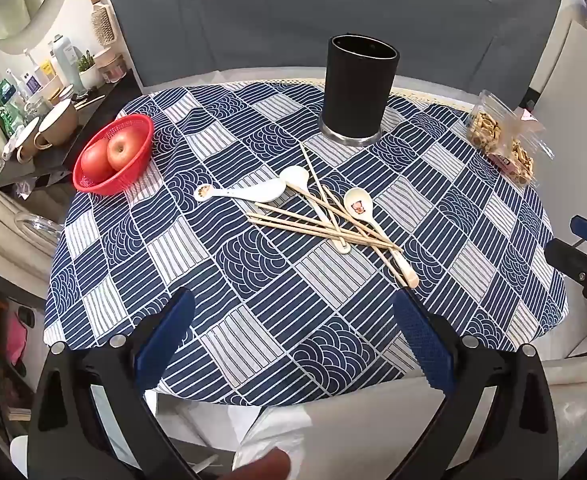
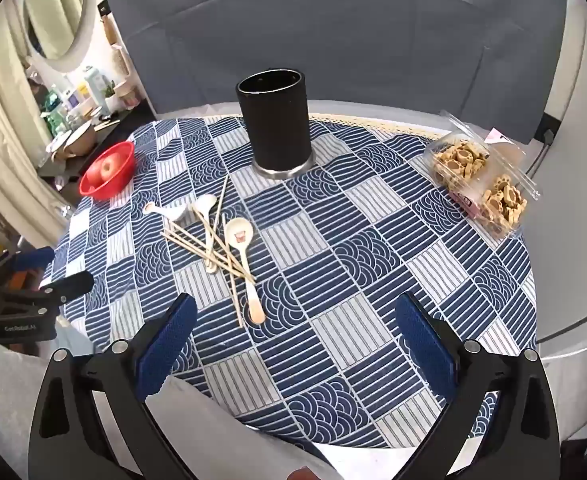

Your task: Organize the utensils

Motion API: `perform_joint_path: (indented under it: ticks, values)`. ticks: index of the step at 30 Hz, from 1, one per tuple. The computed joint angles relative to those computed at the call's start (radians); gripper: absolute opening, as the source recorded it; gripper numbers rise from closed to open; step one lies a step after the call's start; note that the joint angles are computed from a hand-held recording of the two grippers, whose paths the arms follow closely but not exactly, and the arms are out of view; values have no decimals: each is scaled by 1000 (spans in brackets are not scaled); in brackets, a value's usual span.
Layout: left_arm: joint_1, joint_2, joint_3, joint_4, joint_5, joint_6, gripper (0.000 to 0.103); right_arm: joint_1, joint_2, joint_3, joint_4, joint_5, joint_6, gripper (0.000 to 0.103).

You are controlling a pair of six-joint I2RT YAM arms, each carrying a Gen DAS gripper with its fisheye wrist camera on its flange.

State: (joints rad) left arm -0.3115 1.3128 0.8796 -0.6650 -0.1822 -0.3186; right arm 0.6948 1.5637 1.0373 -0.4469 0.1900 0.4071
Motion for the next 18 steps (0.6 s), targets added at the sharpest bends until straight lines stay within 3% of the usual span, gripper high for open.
perform_joint_path:
  ticks: [18]
  values:
    - [22, -5, 1, 3, 9, 25, 97, 1, -8, -9, 9, 6, -2, 95]
